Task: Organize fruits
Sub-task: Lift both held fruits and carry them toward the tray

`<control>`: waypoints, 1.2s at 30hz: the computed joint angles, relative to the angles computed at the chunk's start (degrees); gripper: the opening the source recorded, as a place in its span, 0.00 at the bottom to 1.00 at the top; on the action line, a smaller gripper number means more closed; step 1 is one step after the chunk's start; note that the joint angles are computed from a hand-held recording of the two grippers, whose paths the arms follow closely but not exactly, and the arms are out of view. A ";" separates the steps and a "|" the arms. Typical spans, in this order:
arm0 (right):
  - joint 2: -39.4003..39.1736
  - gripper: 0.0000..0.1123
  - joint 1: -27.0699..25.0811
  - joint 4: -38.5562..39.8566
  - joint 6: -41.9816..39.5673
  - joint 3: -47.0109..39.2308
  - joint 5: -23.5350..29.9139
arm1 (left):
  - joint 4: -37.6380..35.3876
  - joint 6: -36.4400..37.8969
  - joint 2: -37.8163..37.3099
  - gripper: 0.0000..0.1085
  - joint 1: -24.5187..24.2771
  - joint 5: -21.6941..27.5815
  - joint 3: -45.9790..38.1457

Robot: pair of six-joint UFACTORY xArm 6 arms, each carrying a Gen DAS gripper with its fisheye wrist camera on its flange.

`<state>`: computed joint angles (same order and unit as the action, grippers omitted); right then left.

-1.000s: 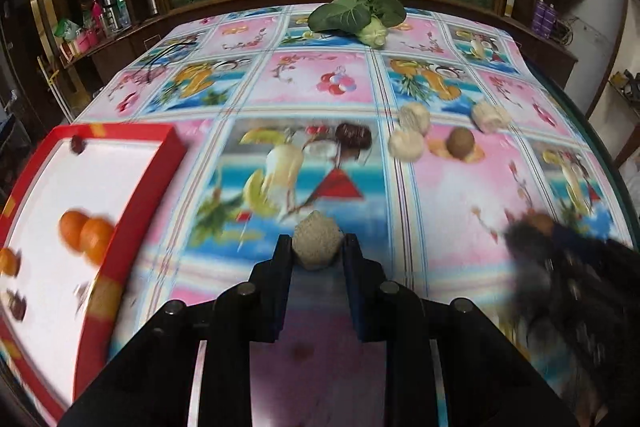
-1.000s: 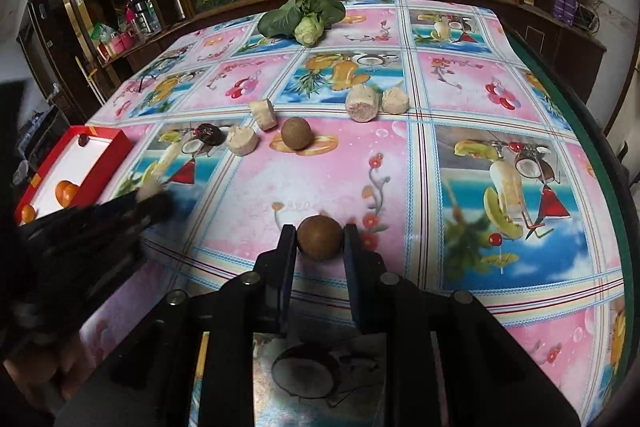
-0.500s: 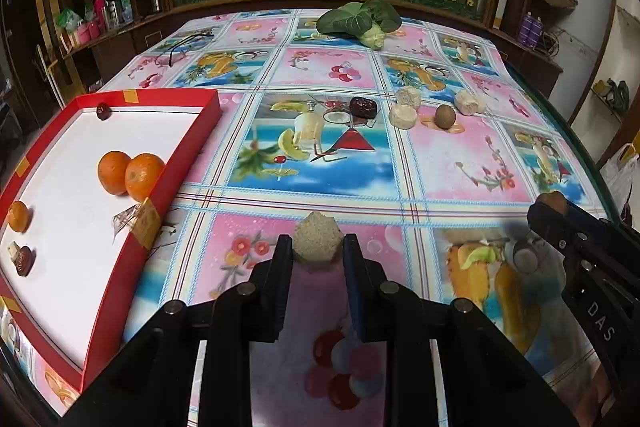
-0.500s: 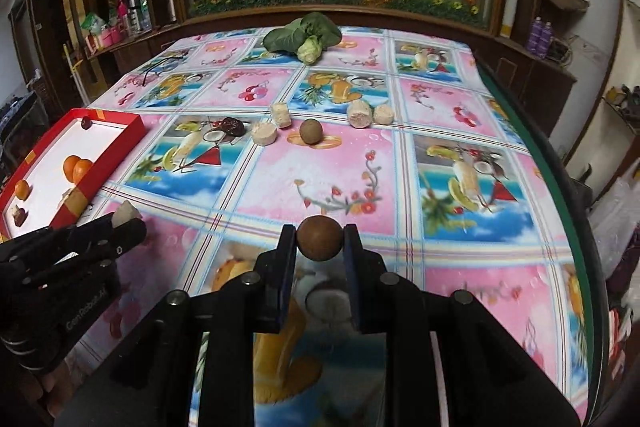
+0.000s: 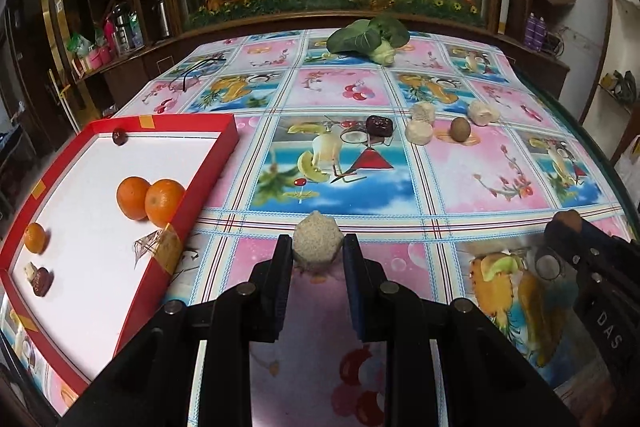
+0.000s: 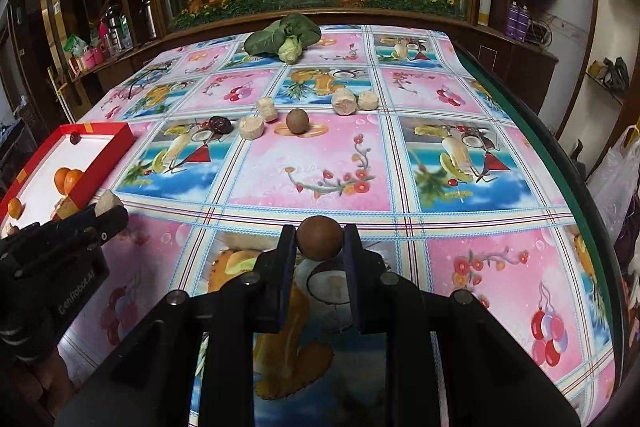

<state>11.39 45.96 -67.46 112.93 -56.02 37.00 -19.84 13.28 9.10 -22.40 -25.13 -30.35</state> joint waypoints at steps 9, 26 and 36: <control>-2.60 0.22 -0.25 -6.48 8.71 3.00 -1.02 | -0.91 0.51 -0.33 0.22 -0.24 -0.02 0.35; -2.23 0.22 -0.20 -7.74 8.91 2.55 -1.57 | 0.31 -0.23 -0.61 0.22 0.21 0.50 0.44; -2.69 0.22 1.31 -9.68 9.97 2.23 1.56 | -0.84 -0.87 -1.09 0.22 -0.15 -4.03 1.73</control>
